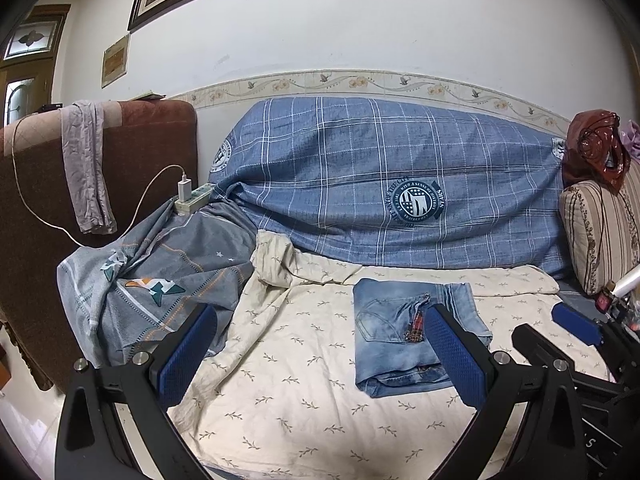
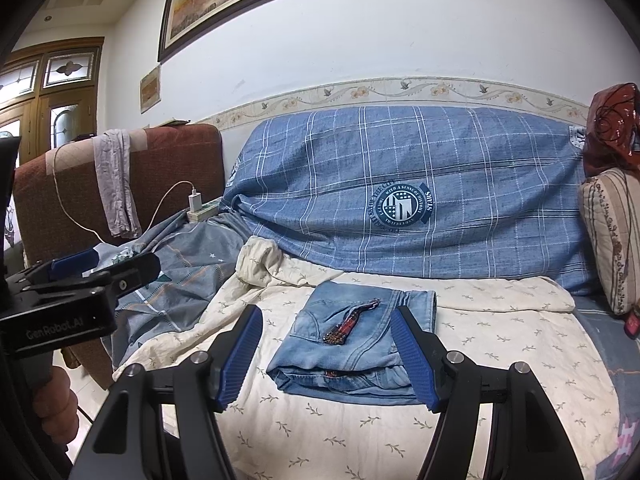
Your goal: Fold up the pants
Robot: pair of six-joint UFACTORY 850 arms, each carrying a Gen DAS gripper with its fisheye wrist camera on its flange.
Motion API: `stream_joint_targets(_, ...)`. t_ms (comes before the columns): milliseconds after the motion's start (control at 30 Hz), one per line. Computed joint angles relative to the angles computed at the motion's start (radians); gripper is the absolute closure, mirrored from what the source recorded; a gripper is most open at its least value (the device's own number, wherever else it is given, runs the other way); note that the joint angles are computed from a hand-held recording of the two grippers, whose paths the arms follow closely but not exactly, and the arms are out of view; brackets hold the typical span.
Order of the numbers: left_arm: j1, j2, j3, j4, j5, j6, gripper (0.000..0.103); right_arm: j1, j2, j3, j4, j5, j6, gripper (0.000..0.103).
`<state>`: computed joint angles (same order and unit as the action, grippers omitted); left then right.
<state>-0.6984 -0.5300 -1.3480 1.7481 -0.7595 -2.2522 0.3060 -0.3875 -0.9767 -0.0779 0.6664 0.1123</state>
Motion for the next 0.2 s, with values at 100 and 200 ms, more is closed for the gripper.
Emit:
stream_joint_targets(100, 0.008, -0.018, -0.02, 0.002, 0.003, -0.006, 0.0, -0.003, -0.021, -0.024, -0.016, -0.012, 0.019, 0.033)
stream_joint_targets(200, 0.026, -0.051, -0.063, -0.038, 0.03, 0.033, 0.0, -0.011, -0.044, -0.051, -0.015, -0.02, 0.017, 0.033)
